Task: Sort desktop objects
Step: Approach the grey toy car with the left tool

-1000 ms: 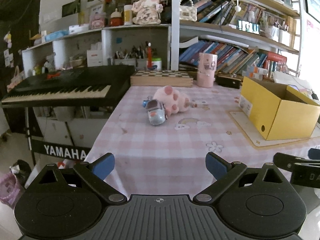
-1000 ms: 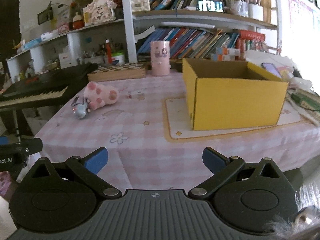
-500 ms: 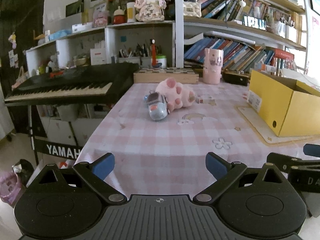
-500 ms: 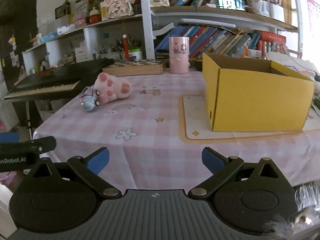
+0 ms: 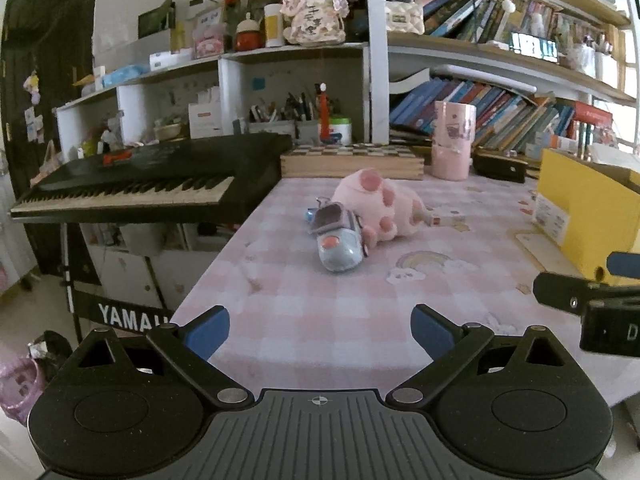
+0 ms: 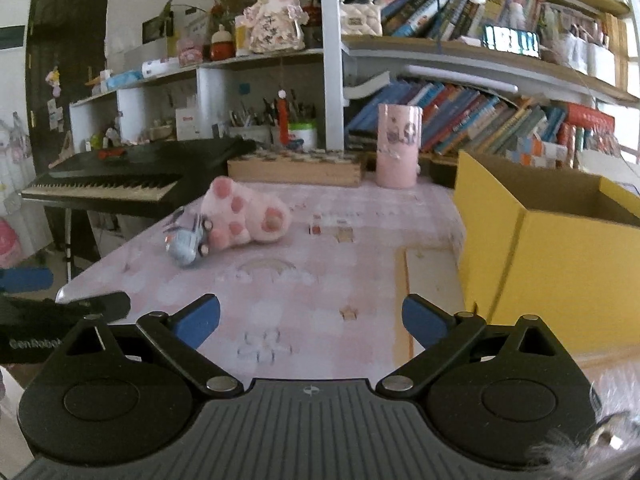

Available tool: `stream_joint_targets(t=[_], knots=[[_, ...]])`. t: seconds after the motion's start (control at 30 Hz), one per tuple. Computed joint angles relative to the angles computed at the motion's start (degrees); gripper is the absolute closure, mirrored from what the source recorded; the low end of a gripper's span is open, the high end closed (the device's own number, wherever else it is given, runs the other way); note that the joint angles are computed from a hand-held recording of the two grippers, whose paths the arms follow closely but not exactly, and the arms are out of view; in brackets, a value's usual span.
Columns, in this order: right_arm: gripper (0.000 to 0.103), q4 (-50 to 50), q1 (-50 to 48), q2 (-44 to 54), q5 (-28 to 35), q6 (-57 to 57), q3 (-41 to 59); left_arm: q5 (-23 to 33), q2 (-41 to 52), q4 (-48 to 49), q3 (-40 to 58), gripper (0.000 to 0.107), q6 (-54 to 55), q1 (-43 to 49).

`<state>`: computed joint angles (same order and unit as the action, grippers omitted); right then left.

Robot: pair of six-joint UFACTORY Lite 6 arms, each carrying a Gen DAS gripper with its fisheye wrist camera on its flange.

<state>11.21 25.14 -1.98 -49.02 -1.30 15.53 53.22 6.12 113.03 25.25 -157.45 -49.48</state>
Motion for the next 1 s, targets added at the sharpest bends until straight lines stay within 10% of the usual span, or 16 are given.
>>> stream_joint_targets(t=[1.0], knots=[[0.019,0.1,-8.8,45.5,26.6,-6.3,63.6,-17.1,25.0,12.7,33.5,0.049,-0.6,21.4]])
